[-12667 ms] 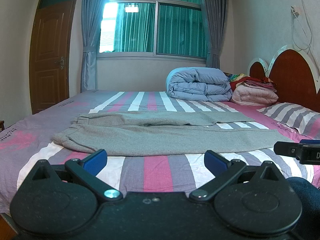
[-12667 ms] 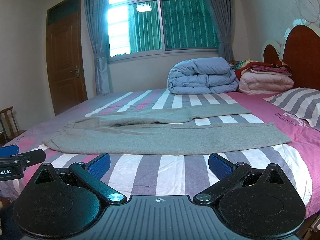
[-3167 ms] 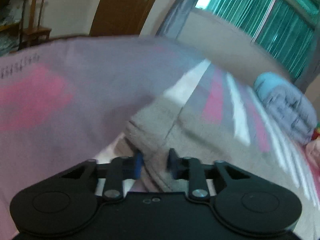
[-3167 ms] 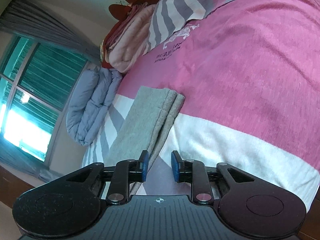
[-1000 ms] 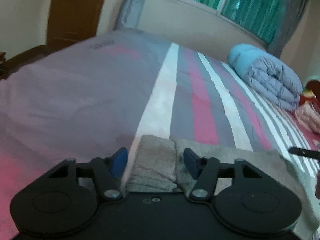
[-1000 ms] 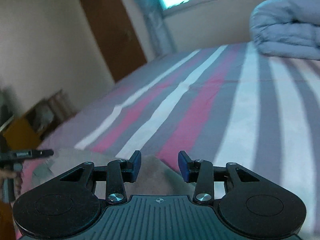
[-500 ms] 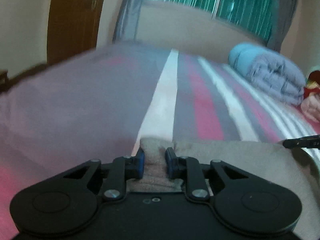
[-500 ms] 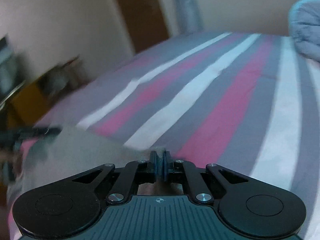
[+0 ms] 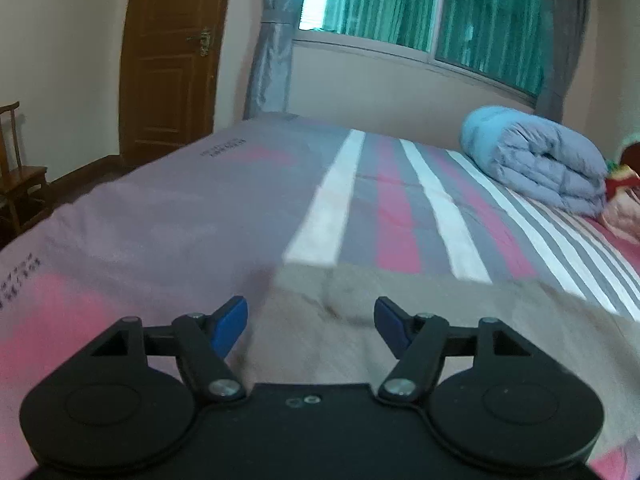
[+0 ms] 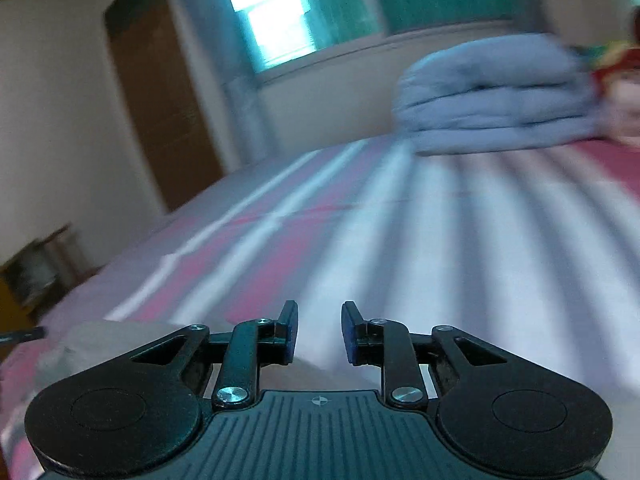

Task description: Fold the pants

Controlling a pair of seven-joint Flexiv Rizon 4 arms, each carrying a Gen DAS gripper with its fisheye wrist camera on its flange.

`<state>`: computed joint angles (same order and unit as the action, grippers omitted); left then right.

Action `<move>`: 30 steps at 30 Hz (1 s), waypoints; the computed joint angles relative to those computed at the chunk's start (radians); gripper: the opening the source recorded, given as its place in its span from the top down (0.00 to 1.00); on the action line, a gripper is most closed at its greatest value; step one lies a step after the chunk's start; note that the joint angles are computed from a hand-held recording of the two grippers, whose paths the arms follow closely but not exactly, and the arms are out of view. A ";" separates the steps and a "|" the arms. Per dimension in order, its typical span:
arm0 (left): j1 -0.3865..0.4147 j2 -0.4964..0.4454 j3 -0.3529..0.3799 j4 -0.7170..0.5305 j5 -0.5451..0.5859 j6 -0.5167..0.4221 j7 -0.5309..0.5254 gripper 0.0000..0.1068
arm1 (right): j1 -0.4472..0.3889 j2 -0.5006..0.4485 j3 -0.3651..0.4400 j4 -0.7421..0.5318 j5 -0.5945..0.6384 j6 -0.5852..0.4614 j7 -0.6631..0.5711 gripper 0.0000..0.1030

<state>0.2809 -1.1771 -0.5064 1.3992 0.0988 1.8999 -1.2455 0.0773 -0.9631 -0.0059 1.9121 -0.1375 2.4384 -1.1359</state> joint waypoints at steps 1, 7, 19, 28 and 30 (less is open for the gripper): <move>-0.001 0.006 0.000 0.027 0.006 0.019 -0.006 0.43 | 0.004 0.014 -0.007 0.057 0.044 0.042 -0.014 0.77; -0.086 0.017 0.078 0.048 -0.035 -0.025 -0.033 0.39 | -0.016 0.039 -0.023 0.293 0.238 0.225 -0.036 0.77; -0.175 0.005 0.177 0.056 -0.105 0.035 -0.008 0.26 | -0.327 -0.015 0.031 0.442 0.227 0.430 0.365 0.77; -0.179 0.001 0.190 0.070 -0.073 0.083 -0.056 0.26 | -0.452 -0.096 0.021 0.442 0.086 0.499 0.685 0.74; -0.175 0.000 0.187 0.070 -0.064 0.085 -0.062 0.26 | -0.446 -0.108 0.012 0.417 0.096 0.513 0.720 0.61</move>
